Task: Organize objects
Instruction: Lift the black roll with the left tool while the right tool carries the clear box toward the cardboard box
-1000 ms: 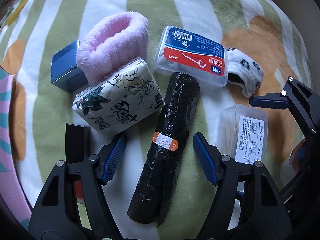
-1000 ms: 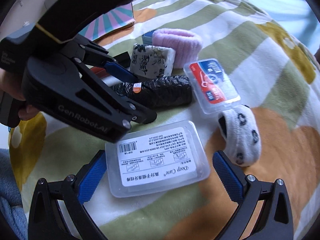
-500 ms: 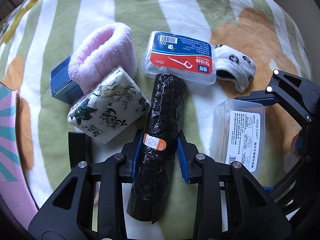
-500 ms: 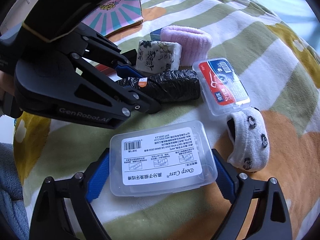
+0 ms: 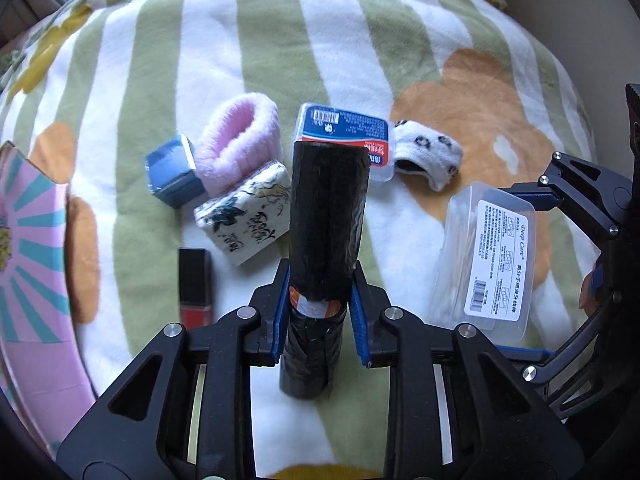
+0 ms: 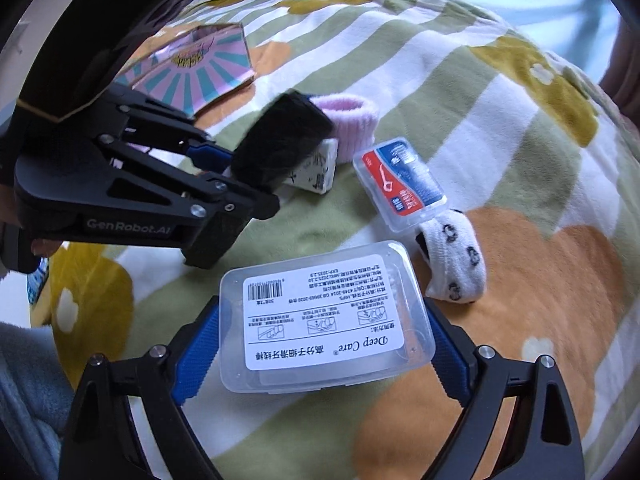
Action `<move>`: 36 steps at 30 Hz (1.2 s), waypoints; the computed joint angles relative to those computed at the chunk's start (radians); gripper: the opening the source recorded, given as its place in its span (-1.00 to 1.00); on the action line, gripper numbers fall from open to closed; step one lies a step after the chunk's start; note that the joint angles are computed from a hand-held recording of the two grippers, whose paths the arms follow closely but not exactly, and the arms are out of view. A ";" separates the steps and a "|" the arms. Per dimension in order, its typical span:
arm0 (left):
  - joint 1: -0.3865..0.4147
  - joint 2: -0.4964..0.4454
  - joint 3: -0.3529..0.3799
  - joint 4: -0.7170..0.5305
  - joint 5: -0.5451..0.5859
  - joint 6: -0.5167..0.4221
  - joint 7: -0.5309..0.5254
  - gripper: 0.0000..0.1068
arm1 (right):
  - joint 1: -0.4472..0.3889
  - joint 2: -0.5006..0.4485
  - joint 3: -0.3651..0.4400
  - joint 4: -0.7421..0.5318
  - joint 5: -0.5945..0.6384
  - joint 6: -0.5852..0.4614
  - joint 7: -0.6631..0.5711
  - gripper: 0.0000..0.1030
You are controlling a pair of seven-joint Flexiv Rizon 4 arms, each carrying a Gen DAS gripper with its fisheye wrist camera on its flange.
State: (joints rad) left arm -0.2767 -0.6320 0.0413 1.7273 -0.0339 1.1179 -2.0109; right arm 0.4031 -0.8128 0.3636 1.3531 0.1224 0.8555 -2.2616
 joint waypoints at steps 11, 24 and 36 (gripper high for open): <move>0.001 0.323 -0.022 0.283 0.017 0.024 -0.024 -0.59 | 0.131 0.228 -0.103 0.219 -0.064 0.146 0.514 0.76; 0.084 0.644 -0.042 0.417 0.123 -0.094 -0.118 -0.59 | 0.293 0.439 -0.226 0.371 -0.396 0.090 1.383 0.76; 0.166 0.776 -0.057 0.471 0.160 -0.121 -0.150 -0.59 | 0.281 0.399 -0.151 0.284 -0.540 0.065 1.427 0.76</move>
State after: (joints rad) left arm -0.1104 0.1445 -0.0157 2.1982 0.1262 0.9968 -2.1613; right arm 0.6843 -0.4140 0.2124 1.6370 -0.4172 0.9207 -0.8348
